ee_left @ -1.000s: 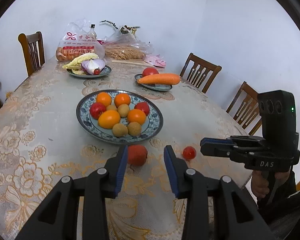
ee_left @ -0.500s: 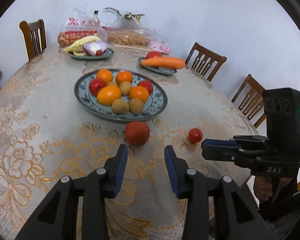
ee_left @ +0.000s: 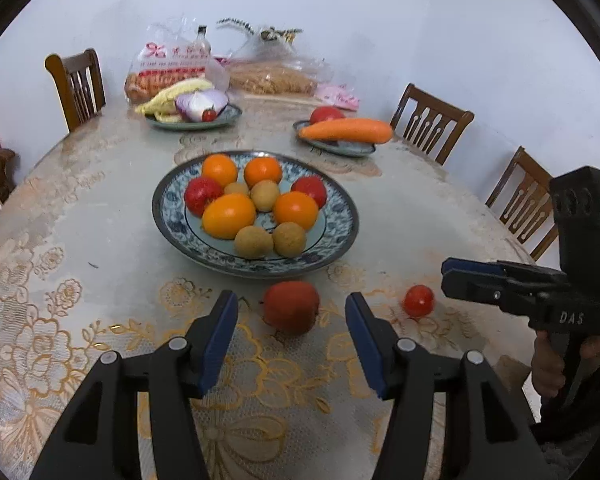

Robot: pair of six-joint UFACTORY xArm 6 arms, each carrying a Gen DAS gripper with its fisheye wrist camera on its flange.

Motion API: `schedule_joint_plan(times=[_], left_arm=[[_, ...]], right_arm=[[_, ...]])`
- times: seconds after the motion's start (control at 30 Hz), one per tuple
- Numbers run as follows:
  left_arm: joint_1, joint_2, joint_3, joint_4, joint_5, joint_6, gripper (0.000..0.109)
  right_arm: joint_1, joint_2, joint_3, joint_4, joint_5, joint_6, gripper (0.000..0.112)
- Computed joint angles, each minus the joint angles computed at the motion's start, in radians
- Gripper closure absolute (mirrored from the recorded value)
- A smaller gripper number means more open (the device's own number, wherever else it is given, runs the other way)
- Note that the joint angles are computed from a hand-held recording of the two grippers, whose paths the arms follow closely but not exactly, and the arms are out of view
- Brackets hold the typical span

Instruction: Organize fruits

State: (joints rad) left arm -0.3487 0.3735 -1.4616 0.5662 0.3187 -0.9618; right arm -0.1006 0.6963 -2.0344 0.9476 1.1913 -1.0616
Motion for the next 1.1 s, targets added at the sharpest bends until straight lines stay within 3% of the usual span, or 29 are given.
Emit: schedule_joint_plan(times=[0.4,0.7,1.1], left_arm=[[-0.010,0.026,-0.043,-0.112,0.072,0.102,0.050],[-0.018,0.038,-0.062,-0.073,0.106,0.075,0.071],[-0.021,0.039,-0.063,-0.055,0.108,0.067,0.076]], right_arm=[[0.019,0.037,-0.048,-0.077,0.016,0.028,0.069],[0.039,-0.010,0.026,-0.102,-0.057,-0.005,0.069],[0.067,-0.038,0.073,-0.127,-0.118,-0.056,0.069]])
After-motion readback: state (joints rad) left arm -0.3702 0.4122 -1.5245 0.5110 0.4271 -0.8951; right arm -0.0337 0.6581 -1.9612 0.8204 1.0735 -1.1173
